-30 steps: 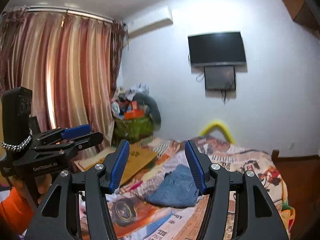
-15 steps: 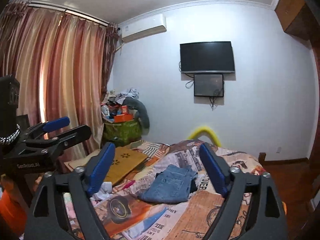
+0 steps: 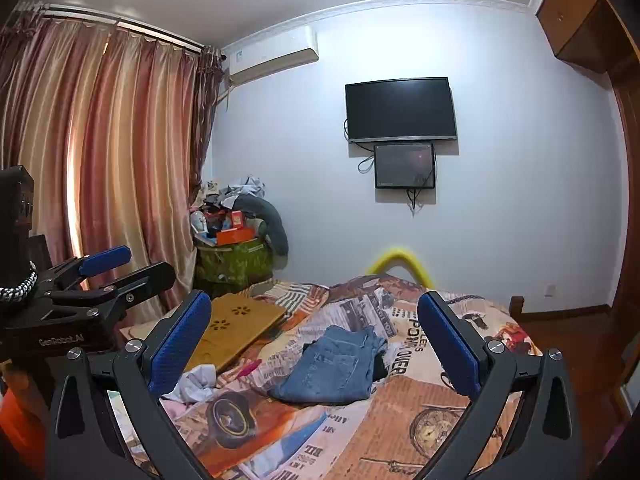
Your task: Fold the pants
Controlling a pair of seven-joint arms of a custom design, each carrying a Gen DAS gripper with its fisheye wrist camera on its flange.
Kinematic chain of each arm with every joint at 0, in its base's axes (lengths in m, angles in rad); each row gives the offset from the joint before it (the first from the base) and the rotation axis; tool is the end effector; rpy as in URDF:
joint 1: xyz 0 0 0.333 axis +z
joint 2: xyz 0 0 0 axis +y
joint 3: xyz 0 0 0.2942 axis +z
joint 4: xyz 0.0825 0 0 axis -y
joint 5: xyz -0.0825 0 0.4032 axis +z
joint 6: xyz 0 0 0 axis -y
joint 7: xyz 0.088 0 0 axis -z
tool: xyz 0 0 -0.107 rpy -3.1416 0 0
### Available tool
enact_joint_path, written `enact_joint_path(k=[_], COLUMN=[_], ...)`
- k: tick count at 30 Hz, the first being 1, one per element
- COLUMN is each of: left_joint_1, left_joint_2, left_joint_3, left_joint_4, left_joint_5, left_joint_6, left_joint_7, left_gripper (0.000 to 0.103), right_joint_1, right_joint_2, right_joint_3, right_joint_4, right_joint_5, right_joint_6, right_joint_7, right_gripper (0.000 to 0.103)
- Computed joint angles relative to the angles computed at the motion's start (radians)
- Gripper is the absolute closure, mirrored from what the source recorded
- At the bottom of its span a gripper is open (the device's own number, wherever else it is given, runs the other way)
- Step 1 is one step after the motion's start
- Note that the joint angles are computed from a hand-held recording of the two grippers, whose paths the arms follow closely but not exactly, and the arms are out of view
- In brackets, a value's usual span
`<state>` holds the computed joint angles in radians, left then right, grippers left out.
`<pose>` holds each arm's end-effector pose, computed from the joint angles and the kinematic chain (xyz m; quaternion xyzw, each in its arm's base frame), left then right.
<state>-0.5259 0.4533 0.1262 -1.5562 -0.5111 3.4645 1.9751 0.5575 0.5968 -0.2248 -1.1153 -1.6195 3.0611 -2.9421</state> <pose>0.6715 -0.2429 0.5313 -0.4659 0.5943 -0.5182 0.4015 0.6649 0.3708 0.5324 -0.5916 0.4548 -0.3980 0.5336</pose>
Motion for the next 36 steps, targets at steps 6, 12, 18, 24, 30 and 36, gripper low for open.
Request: enact_joint_path(k=[6, 12, 18, 24, 30, 36], left_joint_1=[0.030, 0.041, 0.039, 0.045, 0.071, 0.083], left_joint_2=[0.006, 0.020, 0.027, 0.030, 0.025, 0.020], left_joint_3=[-0.025, -0.021, -0.007, -0.006, -0.029, -0.039], left_joint_4=[0.007, 0.018, 0.026, 0.027, 0.019, 0.012], left_joint_5=[0.037, 0.084, 0.125, 0.165, 0.210, 0.243], left_joint_6=[-0.016, -0.032, -0.047, -0.053, -0.057, -0.059], left_joint_7=[-0.030, -0.087, -0.134, -0.173, -0.206, -0.232], left_gripper=[0.000, 0.000, 0.000, 0.000, 0.000, 0.000], right_joint_1=[0.002, 0.017, 0.028, 0.037, 0.037, 0.034], right_joint_2=[0.000, 0.001, -0.006, -0.007, -0.013, -0.017], right_joint_3=[-0.001, -0.024, -0.042, -0.055, -0.057, -0.049], right_joint_4=[-0.008, -0.016, -0.028, -0.031, -0.039, -0.042], right_joint_5=[0.054, 0.117, 0.137, 0.140, 0.128, 0.117], right_joint_6=[-0.006, -0.003, -0.002, 0.001, 0.000, -0.008], right_joint_7=[-0.056, -0.105, -0.116, -0.111, -0.093, -0.097], right_gripper=[0.000, 0.000, 0.000, 0.000, 0.000, 0.000])
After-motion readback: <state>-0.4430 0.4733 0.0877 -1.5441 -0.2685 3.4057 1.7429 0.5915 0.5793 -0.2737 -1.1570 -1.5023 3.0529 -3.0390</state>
